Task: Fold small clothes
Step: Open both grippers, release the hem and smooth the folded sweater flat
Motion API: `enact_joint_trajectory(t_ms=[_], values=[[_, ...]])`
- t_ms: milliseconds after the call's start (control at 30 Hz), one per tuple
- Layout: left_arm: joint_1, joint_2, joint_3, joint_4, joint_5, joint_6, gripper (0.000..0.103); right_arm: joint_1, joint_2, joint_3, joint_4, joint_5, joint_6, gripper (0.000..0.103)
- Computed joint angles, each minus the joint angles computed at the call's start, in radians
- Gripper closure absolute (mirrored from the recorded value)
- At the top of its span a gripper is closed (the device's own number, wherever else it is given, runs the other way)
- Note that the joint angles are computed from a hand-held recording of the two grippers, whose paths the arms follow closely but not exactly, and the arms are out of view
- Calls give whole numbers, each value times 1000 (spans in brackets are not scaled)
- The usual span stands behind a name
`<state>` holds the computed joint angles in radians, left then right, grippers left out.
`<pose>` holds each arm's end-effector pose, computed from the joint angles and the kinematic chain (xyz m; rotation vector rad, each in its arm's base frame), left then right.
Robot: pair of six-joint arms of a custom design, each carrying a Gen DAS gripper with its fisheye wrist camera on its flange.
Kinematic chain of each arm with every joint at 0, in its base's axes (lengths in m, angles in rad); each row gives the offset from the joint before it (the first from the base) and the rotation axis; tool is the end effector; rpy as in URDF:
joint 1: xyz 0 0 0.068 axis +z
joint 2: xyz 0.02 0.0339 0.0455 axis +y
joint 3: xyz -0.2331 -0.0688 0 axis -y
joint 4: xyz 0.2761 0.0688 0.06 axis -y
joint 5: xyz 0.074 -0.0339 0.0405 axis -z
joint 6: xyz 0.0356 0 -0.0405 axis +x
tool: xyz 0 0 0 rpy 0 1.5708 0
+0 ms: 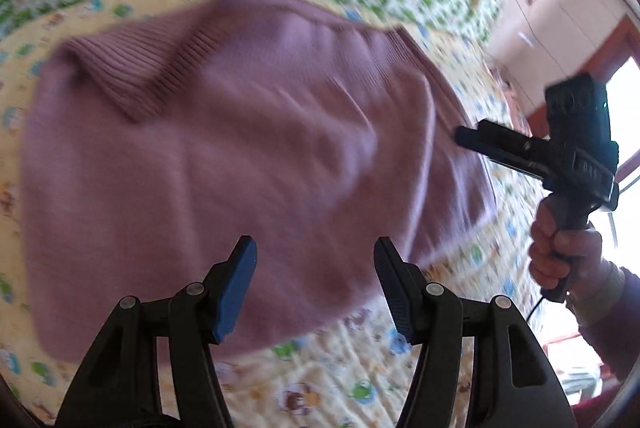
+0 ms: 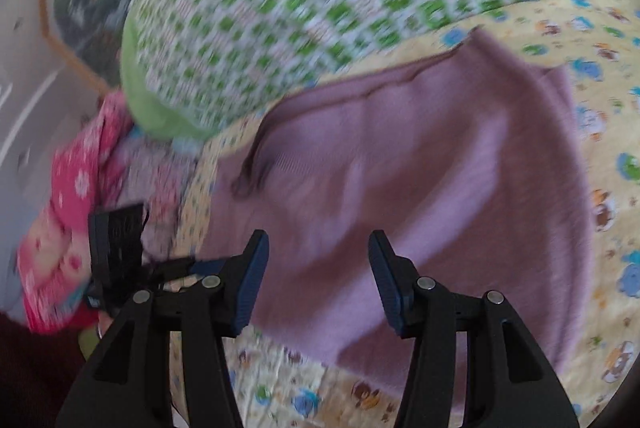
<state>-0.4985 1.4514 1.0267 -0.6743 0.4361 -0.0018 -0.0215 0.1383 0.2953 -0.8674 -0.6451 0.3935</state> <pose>0.2711 -0.1647 0.1912 0.8027 2.5805 -0.7399 0.1305 0.0186 0.1813 0.1258 2.2714 0.9294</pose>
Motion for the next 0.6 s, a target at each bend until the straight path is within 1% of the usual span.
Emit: enact_joint_trajectory(t_ms=[33, 100, 167, 200, 233, 267, 300, 400, 467, 533, 600], values=[[-23, 13, 0, 10, -18, 4, 42, 62, 15, -5, 24, 35, 11, 50], [-48, 44, 13, 23, -45, 20, 42, 154, 105, -11, 97, 60, 3, 50], [-58, 106, 56, 35, -71, 31, 42, 215, 255, 3, 180, 93, -33, 56], [-52, 143, 84, 41, -76, 38, 42, 232, 339, 18, 216, 110, -56, 62], [-48, 175, 112, 45, -80, 40, 42, 242, 435, 35, 258, 135, -87, 65], [-38, 212, 146, 48, -81, 46, 43, 239, 498, 47, 289, 149, -108, 66], [-27, 245, 182, 47, -85, 48, 46, 225, 573, 64, 330, 165, -131, 67], [13, 342, 299, 52, -99, 41, 49, 155, 702, 102, 428, 186, -144, 67], [38, 403, 388, 54, -151, 35, 50, 72, 786, 138, 495, 192, -139, 69], [68, 467, 479, 42, -177, 33, 54, 3, 855, 170, 555, 192, -132, 69], [92, 523, 560, 27, -205, 29, 59, -50, 912, 205, 597, 226, -133, 72]])
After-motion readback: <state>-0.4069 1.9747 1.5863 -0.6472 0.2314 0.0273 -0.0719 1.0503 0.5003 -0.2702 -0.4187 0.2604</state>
